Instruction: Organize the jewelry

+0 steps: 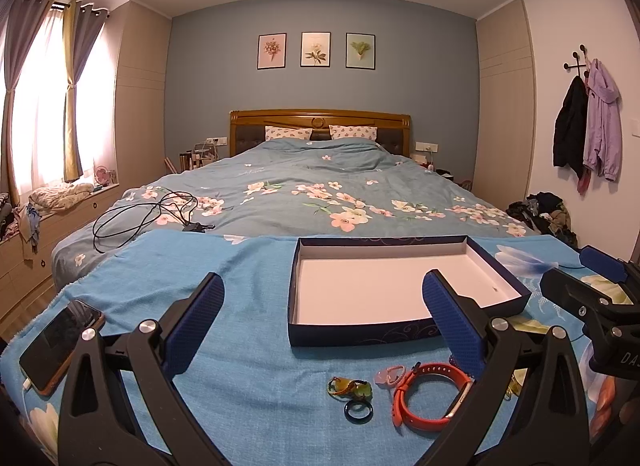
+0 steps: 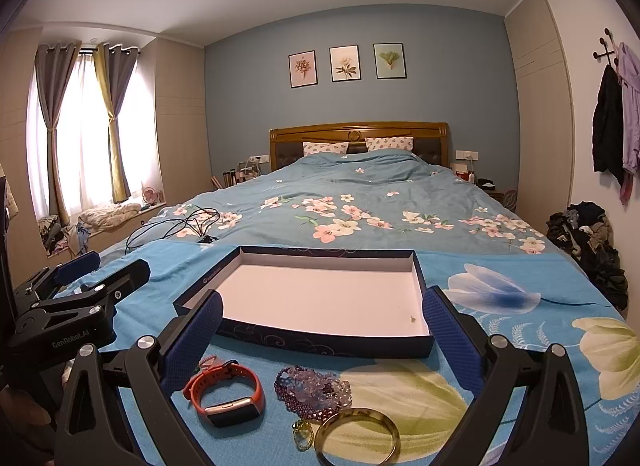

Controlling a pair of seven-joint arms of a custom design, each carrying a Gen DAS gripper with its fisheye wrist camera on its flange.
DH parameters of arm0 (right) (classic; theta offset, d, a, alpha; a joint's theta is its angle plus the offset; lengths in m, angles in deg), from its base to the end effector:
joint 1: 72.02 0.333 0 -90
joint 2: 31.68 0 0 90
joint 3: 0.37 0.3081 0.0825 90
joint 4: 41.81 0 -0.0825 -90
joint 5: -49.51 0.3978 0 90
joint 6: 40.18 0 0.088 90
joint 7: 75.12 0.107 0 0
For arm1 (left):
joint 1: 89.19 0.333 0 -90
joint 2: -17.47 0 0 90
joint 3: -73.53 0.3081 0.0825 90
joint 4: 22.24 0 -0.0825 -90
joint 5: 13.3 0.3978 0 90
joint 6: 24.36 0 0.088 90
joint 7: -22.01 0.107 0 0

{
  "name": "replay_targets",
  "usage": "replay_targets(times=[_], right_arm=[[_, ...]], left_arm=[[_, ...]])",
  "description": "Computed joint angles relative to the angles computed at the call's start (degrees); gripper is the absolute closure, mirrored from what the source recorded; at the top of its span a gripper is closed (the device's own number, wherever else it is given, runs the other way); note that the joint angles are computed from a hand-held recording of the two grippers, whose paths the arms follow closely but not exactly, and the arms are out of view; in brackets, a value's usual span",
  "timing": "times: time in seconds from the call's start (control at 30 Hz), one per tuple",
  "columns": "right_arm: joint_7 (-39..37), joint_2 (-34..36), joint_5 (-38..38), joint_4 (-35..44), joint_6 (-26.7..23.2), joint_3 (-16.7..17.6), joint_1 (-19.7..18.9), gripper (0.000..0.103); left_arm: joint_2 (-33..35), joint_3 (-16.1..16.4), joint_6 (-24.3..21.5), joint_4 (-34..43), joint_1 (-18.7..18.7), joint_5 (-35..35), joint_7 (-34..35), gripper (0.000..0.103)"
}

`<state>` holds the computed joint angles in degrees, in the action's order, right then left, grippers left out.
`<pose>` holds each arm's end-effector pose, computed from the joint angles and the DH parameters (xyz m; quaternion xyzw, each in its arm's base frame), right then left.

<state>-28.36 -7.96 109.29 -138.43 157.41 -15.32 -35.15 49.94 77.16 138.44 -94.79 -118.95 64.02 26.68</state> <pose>0.6565 0.1876 0.4827 -0.5789 0.5655 -0.3823 0.4459 0.6599 -0.3956 0.5020 -0.5318 0.6057 -0.4516 0.3826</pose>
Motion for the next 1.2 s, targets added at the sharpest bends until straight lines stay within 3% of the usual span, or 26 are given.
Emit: replay_targets(times=[0.47,0.63,0.8,1.2], right_arm=[[0.2,0.9,0.3,1.1,-0.4,-1.3,1.0,0.007],[1.1,0.5,-1.4,0.6,0.3,0.6,-0.7,0.007],[0.3,0.8,0.1,1.0,-0.1,-0.9,0.7,0.007],[1.6,0.2,-1.7,0.4,0.0,0.5,-0.7,0.007]], left_arm=[[-0.2,0.1,-0.2,0.0,0.0,0.6,-0.6,0.005],[-0.2,0.0,-0.6,0.2,-0.3,1.0,-1.0,0.005],[-0.3,-0.1,-0.7,0.0,-0.3,1.4,-1.3,0.005],[-0.4,-0.3,-0.9,0.0,-0.2,1.3,-1.4,0.005]])
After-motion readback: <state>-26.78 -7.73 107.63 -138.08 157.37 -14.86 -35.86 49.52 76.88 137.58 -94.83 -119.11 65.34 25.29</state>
